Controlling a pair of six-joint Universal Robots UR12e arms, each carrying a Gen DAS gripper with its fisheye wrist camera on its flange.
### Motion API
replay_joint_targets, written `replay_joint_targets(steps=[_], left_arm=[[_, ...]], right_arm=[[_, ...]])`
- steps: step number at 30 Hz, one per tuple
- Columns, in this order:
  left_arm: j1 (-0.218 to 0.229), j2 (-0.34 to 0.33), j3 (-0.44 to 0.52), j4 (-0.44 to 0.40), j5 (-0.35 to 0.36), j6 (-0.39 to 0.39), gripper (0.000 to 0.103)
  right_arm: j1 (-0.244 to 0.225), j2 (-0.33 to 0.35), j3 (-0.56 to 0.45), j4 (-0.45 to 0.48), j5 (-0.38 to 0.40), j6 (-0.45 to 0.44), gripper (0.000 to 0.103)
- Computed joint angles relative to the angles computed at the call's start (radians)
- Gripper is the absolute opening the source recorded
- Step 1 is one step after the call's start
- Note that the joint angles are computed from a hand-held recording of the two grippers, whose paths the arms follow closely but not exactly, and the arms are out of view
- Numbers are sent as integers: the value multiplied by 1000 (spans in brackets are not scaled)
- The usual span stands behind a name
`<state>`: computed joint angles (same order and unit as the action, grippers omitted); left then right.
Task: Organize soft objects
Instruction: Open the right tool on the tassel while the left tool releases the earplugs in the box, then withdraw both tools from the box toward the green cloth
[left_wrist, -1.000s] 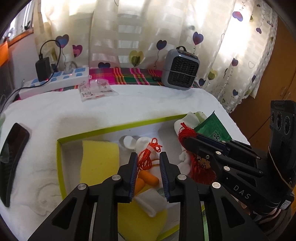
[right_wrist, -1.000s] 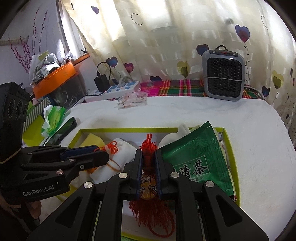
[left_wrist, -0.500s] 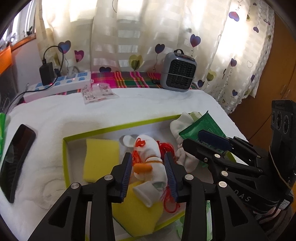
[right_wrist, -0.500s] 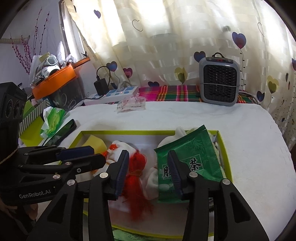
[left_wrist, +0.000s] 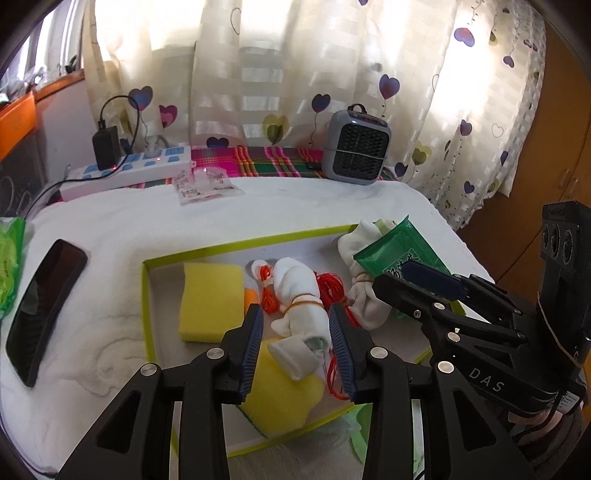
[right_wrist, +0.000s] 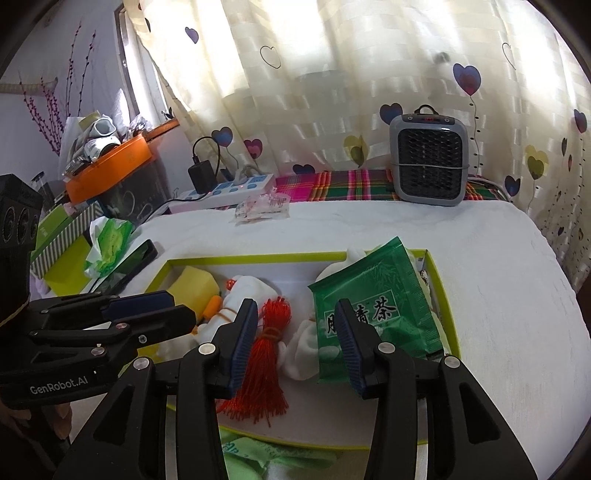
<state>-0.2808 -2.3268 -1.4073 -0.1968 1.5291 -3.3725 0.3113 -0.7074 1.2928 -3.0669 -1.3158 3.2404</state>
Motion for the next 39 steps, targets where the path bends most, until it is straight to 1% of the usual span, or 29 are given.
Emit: replay_joint_targets(steps=[12,17,20,22,24,27,32,34,39], left_arm=[[-10,36,-67,56,27,-20,37],[-17,55,-103,82,55,-19,38],[-18,67,-126,95,53,-26,40],[-24,73,-137,97,83,-22,41],[-31,79,-149,104,108,-10,41],[-35,86,-165,110,117,-8,41],[-40,92,-182,108,128,-6,42],[-45,94,-187,108,144,-5,42],[-47,97,-199,102,132,-10,42]], right_arm=[[1,-31,63,-55,0,19,45],[1,-49,98,-81,2,31,45],[4,-62,124,-92,3,27,45],[4,-70,138,-91,6,23,45],[5,-79,155,-95,9,21,49],[7,-90,180,-106,18,23,52],[9,-106,213,-113,17,22,53],[10,-110,221,-113,11,23,53],[10,-117,236,-108,5,27,53]])
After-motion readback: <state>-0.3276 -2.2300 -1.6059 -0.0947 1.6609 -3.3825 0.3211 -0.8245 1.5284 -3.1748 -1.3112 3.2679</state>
